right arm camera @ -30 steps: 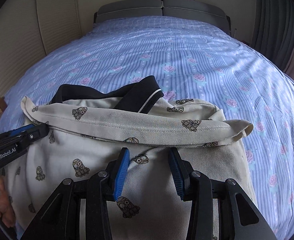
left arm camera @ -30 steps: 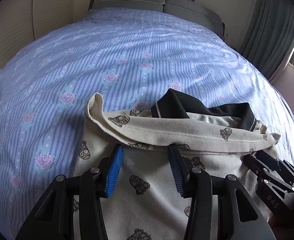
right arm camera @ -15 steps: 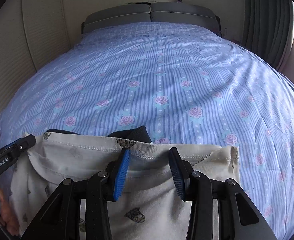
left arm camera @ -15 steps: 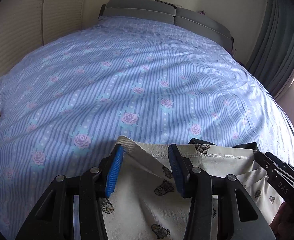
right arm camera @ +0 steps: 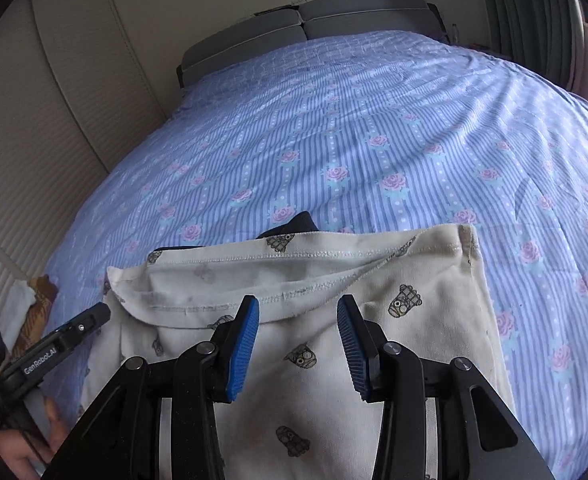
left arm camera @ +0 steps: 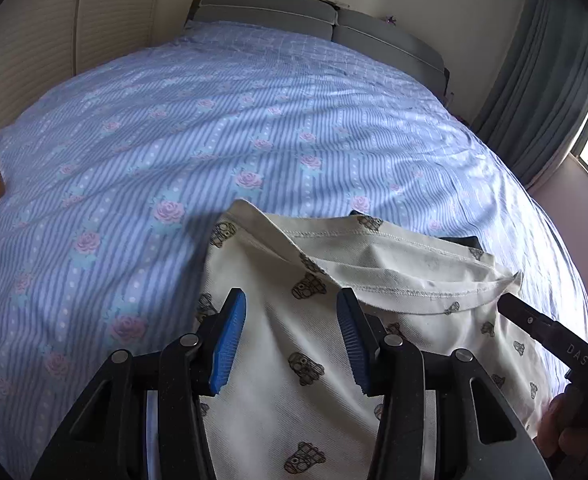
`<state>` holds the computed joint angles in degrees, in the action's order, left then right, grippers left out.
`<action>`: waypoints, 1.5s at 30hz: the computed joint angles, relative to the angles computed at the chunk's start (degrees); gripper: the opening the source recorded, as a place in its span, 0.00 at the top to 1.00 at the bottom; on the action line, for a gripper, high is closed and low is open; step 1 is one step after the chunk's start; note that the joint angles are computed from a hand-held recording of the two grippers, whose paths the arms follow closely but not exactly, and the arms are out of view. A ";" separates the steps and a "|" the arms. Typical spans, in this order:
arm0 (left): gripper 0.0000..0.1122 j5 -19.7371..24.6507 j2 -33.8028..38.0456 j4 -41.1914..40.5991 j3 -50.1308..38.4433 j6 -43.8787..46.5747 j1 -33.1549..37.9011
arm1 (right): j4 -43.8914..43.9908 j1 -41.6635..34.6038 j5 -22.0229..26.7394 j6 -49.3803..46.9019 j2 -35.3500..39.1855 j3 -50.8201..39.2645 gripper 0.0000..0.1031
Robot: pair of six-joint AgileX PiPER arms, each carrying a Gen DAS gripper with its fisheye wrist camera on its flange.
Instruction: Fold small clothes
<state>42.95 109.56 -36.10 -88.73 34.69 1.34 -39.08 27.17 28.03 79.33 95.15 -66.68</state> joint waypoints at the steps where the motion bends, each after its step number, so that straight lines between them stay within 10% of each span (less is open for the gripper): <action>1: 0.59 -0.26 -0.04 0.30 0.47 -0.05 -0.80 | 0.51 -0.54 -1.39 0.39 -0.24 1.06 0.59; 9: 0.59 0.42 3.06 -0.73 -2.47 -1.74 -3.49 | 13.78 -7.41 -12.21 -8.08 0.19 5.04 0.59; 13: 0.76 2.46 6.55 -1.04 -7.17 -3.65 -3.47 | 18.58 -8.91 -13.27 -13.70 1.58 3.60 0.60; 16: 0.87 3.55 7.97 -1.23 -9.87 -4.57 -3.18 | 21.37 -9.39 -12.77 -17.32 2.76 1.99 0.92; 21: 0.91 2.87 9.32 -1.75 -13.09 -5.71 -2.77 | 16.70 -9.88 -14.75 -13.31 2.56 1.83 0.94; 27: 0.91 3.60 12.40 0.45 -18.78 -9.54 -2.45 | 10.88 -10.74 -13.87 -8.20 2.65 -0.39 0.94; 34: 0.90 3.78 13.19 0.80 -19.71 -9.67 -1.46 | 24.65 -13.52 -12.31 -21.32 4.60 -2.63 0.93; 39: 0.82 0.60 6.46 -1.55 -10.18 -1.34 -1.17 | 4.33 -7.95 -5.89 -5.68 1.39 -1.20 0.63; 45: 0.76 -0.55 2.93 -2.32 -4.12 4.66 -2.73 | -3.59 -0.98 0.92 -6.91 1.69 -3.72 0.62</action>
